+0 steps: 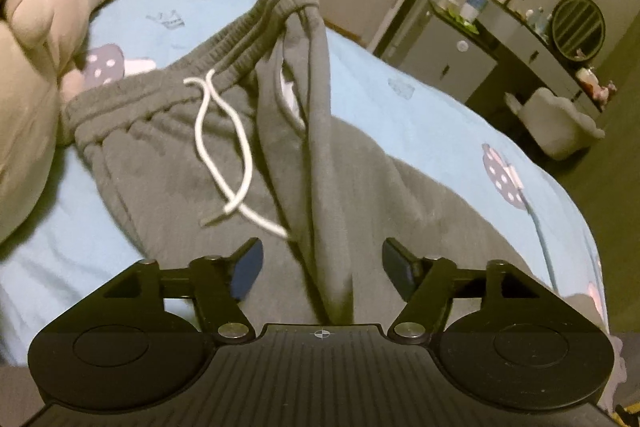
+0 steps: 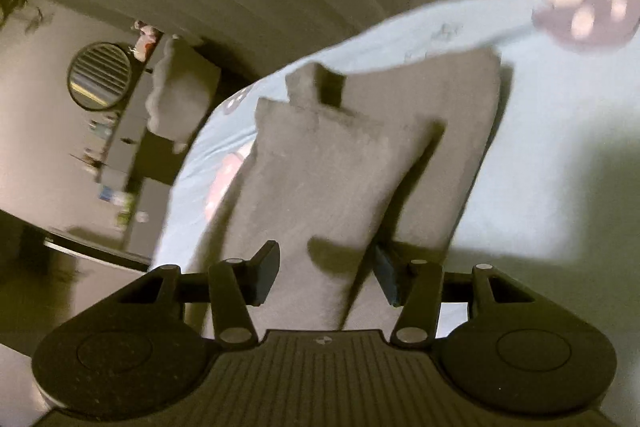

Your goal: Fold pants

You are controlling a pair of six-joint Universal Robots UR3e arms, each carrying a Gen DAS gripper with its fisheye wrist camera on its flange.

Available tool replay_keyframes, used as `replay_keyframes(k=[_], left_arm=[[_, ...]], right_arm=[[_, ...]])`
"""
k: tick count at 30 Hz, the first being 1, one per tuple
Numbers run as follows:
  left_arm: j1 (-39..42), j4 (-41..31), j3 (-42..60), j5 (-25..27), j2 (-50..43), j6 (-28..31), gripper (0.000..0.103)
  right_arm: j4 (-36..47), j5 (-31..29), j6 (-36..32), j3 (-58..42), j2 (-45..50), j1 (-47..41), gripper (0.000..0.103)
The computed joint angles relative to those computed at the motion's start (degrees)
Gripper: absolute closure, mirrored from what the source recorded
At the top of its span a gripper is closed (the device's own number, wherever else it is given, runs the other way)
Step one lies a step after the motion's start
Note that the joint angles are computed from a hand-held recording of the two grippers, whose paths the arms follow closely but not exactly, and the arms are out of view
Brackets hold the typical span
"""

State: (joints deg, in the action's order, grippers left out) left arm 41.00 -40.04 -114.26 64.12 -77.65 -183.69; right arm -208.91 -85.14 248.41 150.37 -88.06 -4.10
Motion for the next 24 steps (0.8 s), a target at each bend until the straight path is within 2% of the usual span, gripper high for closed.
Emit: replay_keyframes(k=[2, 4, 7, 11, 13, 14, 15, 16, 17, 18, 19, 21, 22, 24], left_arm=[[-0.75, 2.78, 1.59, 1.32, -2.87, -0.92, 0.028], [-2.36, 5.39, 5.18, 4.10, -7.17, -2.62, 0.026], [-4.89, 7.75, 12.10, 8.44, -14.23, -3.94, 0.022], [-7.67, 4.90, 23.34, 11.78, -24.07, -5.14, 0.020], [-9.21, 1.86, 28.74, 14.72, -28.13, -5.82, 0.026], [-9.72, -0.21, 31.34, 15.47, -29.87, -5.50, 0.036], [-9.70, -2.64, 33.43, 15.14, -31.07, -4.83, 0.053], [-9.76, -5.36, 35.36, 14.82, -32.07, -4.67, 0.062], [-9.88, -7.68, 36.86, 14.51, -32.80, -4.16, 0.076], [-10.40, -8.45, 37.73, 15.42, -33.22, -3.33, 0.083], [-11.07, -7.64, 37.55, 17.05, -33.10, -2.36, 0.085], [-10.62, -4.79, 35.41, 16.63, -31.31, -1.13, 0.089], [-9.56, -3.98, 34.15, 14.95, -29.68, -1.20, 0.090], [-6.79, -4.20, 32.67, 11.03, -25.65, -2.80, 0.090]], right_arm=[[-4.45, 2.92, 0.72, 0.20, 3.46, -1.04, 0.051], [-0.62, 1.62, 0.30, -2.27, 4.00, 0.03, 0.069], [4.09, -0.04, -0.44, -5.16, 3.32, 1.14, 0.080], [12.14, -6.17, -3.26, -10.35, 1.83, 5.30, 0.092], [15.30, -7.58, -3.38, -12.85, 1.92, 6.33, 0.090], [16.81, -7.83, -3.05, -13.86, 2.04, 6.52, 0.088], [20.10, -8.33, -2.37, -15.63, 2.09, 6.72, 0.085], [20.84, -7.05, -2.81, -16.33, 2.52, 6.07, 0.081], [20.66, -5.49, -3.32, -16.74, 3.24, 5.37, 0.080], [21.86, -4.84, -3.47, -17.85, 3.80, 5.23, 0.080], [23.91, -5.22, -4.09, -19.50, 4.07, 5.61, 0.083], [29.05, -7.92, -7.53, -24.03, 4.01, 7.18, 0.098], [32.31, -8.47, -9.97, -26.74, 3.50, 7.51, 0.098], [33.80, -8.20, -13.03, -29.87, 2.07, 7.46, 0.098]])
